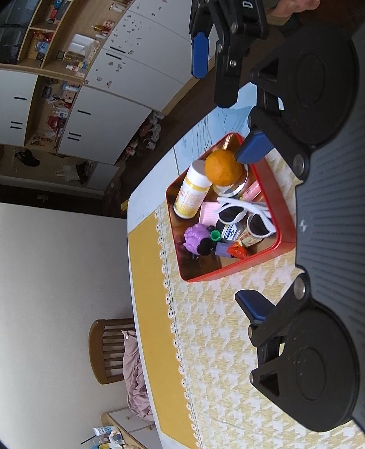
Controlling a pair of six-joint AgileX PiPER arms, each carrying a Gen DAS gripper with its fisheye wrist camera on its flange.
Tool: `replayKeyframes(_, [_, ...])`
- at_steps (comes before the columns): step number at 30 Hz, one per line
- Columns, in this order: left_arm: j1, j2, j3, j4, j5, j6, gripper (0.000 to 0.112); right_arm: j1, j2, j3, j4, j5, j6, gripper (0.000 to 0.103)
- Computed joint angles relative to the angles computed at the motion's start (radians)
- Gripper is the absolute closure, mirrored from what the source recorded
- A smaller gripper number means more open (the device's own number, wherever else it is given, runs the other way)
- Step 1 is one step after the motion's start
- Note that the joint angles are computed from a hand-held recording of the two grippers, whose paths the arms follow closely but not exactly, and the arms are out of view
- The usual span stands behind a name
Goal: Organize rigid objects
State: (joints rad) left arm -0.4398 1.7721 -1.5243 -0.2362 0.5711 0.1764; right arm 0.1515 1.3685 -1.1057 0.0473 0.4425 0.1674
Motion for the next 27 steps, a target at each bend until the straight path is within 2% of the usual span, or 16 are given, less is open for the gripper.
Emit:
replayKeyframes(6, [-0.01, -0.057, 0.057, -0.035, -0.023, 0.032, 0.01, 0.029, -0.041, 0.037, -0.079, -0.019, 0.085, 0.0])
replayKeyframes(14, [-0.036, -0.088, 0.091, -0.012, -0.055, 0.028, 0.01, 0.021, -0.083, 0.074, -0.073, -0.034, 0.113, 0.0])
replayKeyframes(19, [-0.066, -0.092, 0.098, 0.09, -0.073, -0.058, 0.01, 0.007, -0.104, 0.091, -0.051, -0.035, 0.095, 0.0])
replayKeyframes(27, [-0.074, -0.092, 0.104, 0.101, -0.088, -0.068, 0.009, -0.001, -0.122, 0.114, -0.084, -0.029, 0.154, 0.0])
